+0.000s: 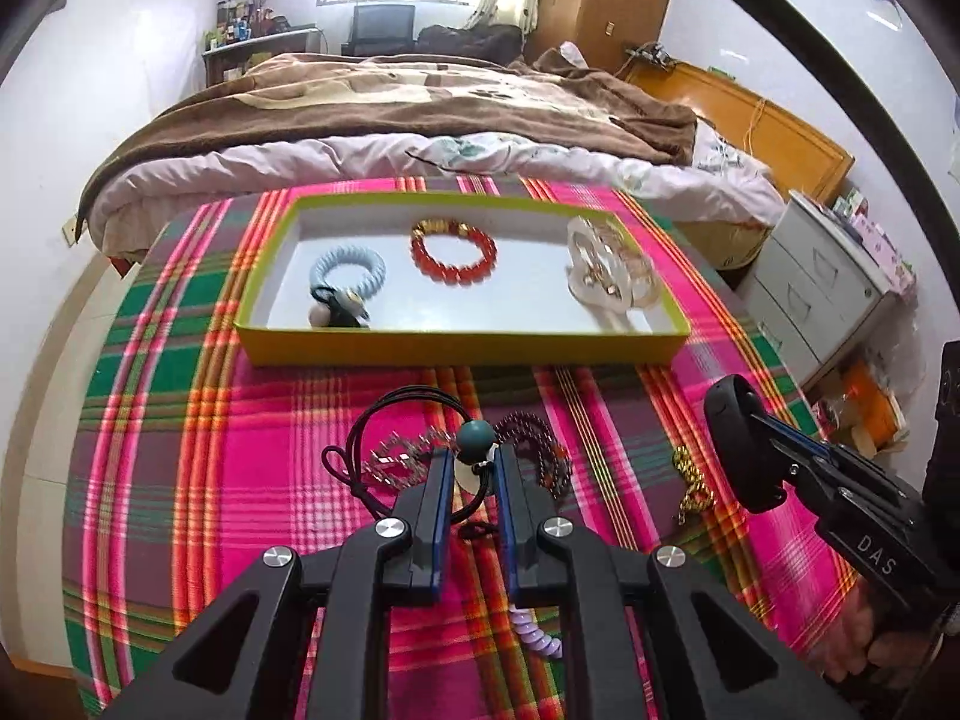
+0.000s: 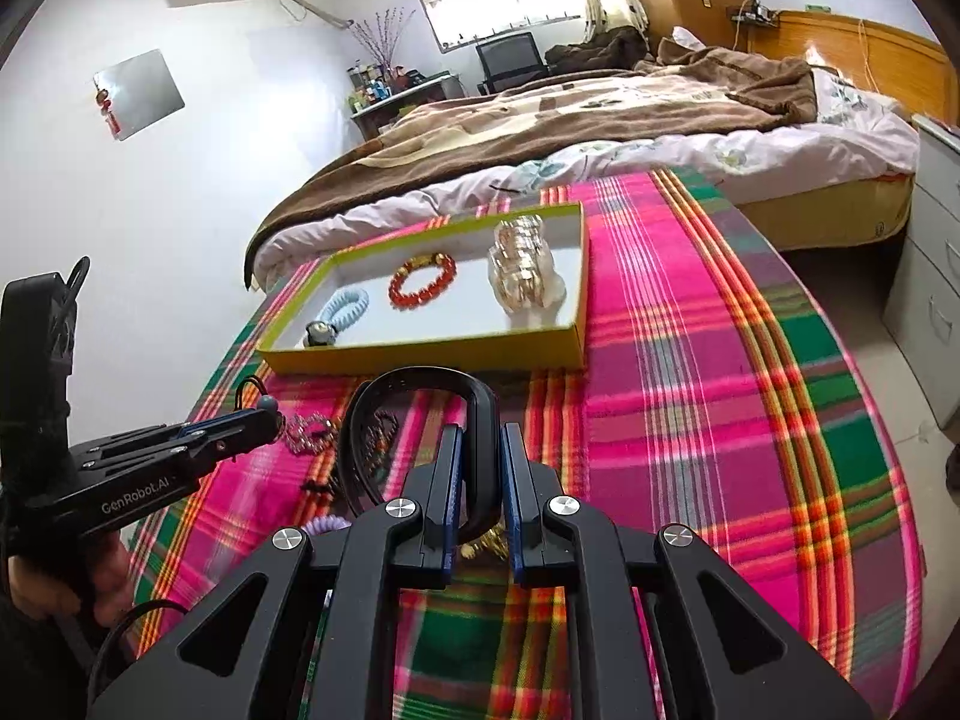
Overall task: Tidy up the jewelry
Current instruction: 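Grasp the black hair tie with teal bead with the left gripper while the right holds the band, then carry both items into the white tray and open both grippers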
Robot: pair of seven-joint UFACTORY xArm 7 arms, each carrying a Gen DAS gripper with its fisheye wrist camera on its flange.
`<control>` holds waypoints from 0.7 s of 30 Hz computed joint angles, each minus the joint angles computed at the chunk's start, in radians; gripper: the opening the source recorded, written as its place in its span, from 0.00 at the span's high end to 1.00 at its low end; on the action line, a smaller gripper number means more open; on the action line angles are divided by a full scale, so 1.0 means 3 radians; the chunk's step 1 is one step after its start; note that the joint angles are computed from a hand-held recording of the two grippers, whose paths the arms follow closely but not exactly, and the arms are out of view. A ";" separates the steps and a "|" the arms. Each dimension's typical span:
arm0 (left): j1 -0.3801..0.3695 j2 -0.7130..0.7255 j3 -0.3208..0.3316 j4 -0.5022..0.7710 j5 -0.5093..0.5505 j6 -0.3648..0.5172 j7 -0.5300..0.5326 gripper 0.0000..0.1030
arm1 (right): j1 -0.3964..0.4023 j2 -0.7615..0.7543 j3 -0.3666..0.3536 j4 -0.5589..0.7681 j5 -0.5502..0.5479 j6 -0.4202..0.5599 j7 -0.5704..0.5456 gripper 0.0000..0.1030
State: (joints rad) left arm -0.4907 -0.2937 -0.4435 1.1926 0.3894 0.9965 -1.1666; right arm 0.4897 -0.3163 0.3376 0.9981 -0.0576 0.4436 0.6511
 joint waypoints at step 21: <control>0.0397 0.0175 0.0399 0.0322 -0.0089 -0.0325 0.0624 0.87 | 0.0157 0.1191 -0.0133 0.1463 -0.0695 0.0527 0.0087 0.88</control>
